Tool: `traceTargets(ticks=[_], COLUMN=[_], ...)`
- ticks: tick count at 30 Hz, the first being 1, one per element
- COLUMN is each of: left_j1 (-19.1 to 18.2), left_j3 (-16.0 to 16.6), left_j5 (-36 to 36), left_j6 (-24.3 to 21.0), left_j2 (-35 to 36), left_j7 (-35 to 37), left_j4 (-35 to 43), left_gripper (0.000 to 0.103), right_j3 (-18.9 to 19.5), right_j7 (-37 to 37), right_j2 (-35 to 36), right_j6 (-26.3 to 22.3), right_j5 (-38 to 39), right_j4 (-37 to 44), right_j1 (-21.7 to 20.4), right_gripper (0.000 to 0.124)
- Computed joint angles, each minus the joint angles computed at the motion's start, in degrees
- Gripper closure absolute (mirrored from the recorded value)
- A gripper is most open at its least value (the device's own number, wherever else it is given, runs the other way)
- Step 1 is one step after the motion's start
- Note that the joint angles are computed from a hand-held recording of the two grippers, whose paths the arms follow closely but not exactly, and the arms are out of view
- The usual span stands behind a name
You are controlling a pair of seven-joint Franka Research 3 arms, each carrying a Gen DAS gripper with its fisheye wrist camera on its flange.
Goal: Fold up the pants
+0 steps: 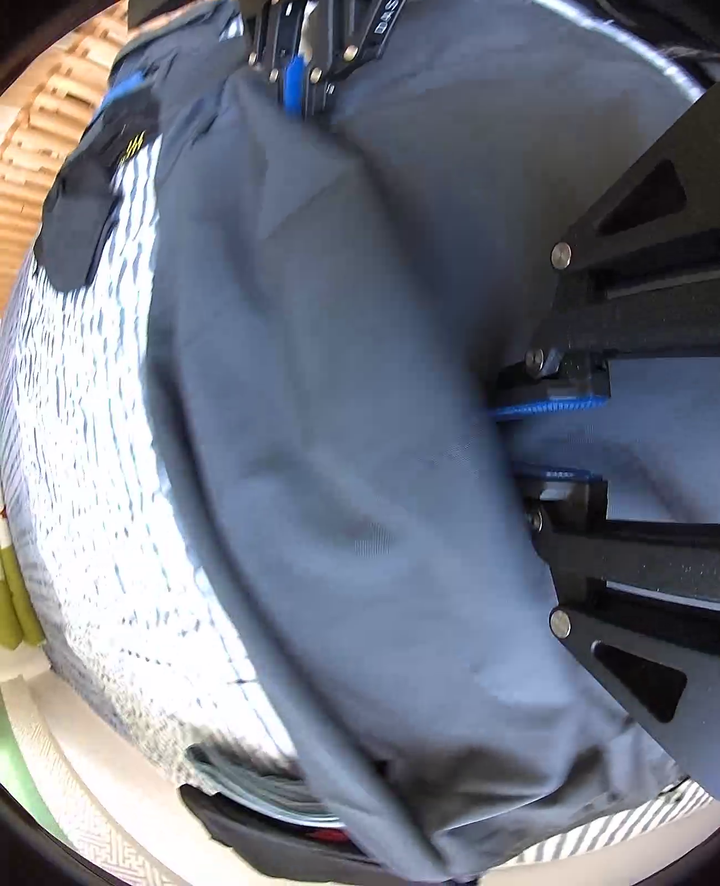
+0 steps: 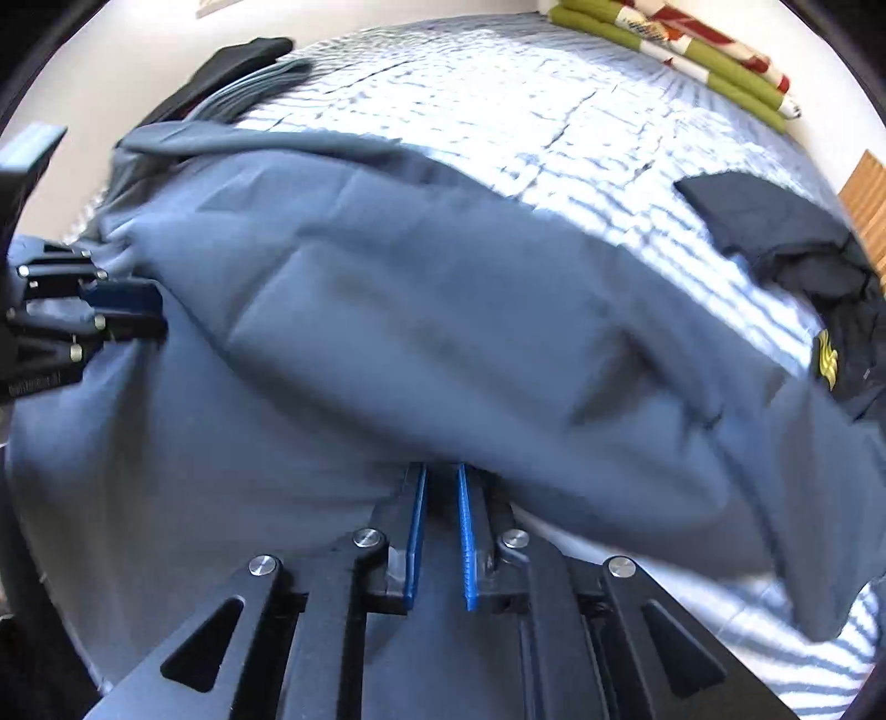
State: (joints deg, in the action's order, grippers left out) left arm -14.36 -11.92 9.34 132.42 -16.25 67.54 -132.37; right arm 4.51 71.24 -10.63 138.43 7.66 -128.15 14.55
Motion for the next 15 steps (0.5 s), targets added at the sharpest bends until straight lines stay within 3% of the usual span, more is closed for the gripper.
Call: traceTargets(ticks=[4,8,11,15], left_j1=[1.02,1.03,-0.32,-3.13], left_j3=[-0.32,-0.16,0.92,3.35], left_j5=[2.50,2.55,-1.00,-5.87], left_j6=[0.73,-0.07,-0.14,-3.59], left_j2=[3.13,2.11,-4.60,-14.18], left_j7=[-1.21,-1.52,1.45,6.73], left_j4=[2.78,3.19,-1.00,-6.63], left_gripper=[0.089,0.089,0.089,0.089], right_j3=[0.31,0.36,-1.84,-2.40], right_j7=[2.64,4.90,-4.89,-12.94], right_j2=[3.21,1.84,-1.31,-10.04], right_j6=[2.36,0.90,-5.44,-12.67], right_j5=[-2.69,-4.38,6.11,12.05], right_j4=[2.51,2.44,2.55,-3.62], right_j1=[-0.46,-0.16,1.50,2.91], right_gripper=[0.115,0.114,0.112,0.112])
